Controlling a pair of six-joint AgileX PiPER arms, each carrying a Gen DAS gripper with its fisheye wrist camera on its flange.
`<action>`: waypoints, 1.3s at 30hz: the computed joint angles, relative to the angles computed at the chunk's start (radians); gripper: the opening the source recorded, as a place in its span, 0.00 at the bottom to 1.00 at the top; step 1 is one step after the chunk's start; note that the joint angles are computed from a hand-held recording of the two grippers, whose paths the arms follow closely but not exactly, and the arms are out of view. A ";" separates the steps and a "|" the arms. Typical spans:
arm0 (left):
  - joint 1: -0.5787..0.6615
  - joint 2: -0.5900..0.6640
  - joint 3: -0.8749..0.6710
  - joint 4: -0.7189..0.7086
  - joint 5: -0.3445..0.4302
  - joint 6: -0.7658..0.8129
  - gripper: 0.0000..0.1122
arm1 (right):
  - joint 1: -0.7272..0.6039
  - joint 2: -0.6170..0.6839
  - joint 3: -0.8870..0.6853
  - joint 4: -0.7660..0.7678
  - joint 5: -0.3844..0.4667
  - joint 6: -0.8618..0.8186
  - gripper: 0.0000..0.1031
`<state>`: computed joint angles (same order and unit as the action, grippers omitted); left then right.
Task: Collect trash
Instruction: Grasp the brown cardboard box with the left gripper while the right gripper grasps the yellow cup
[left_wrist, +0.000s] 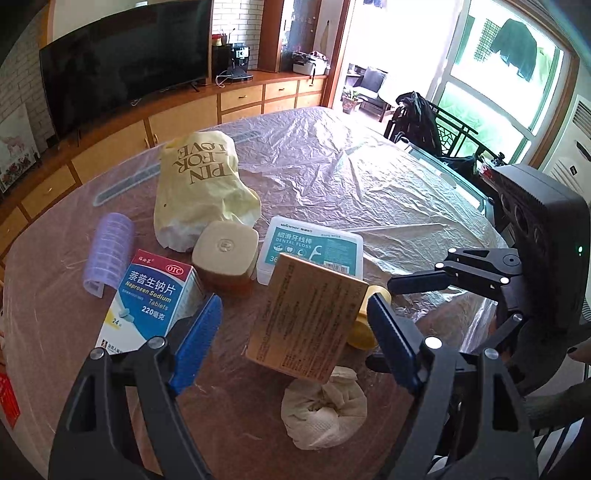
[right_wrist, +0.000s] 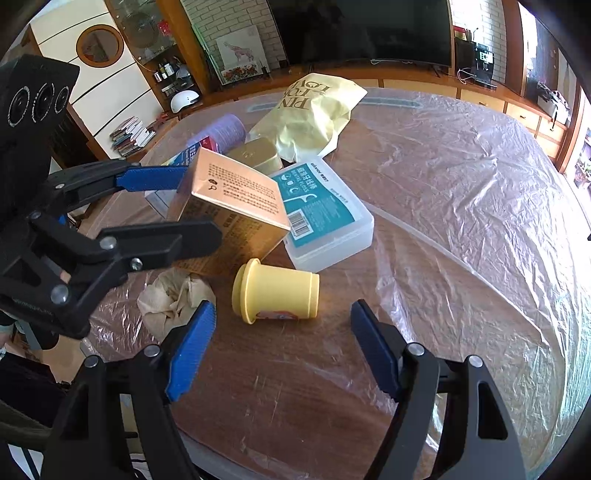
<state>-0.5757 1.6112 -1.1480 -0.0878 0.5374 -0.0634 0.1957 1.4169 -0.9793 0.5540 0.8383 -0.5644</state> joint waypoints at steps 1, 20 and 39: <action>0.000 0.005 -0.004 -0.005 0.002 0.008 0.73 | 0.001 0.001 0.000 0.001 -0.003 0.002 0.72; 0.040 0.045 -0.046 -0.079 0.042 0.088 0.55 | 0.009 0.042 -0.032 0.040 -0.003 0.009 0.67; 0.064 0.066 -0.056 -0.064 0.054 0.072 0.55 | 0.047 0.077 -0.072 0.005 -0.022 0.082 0.67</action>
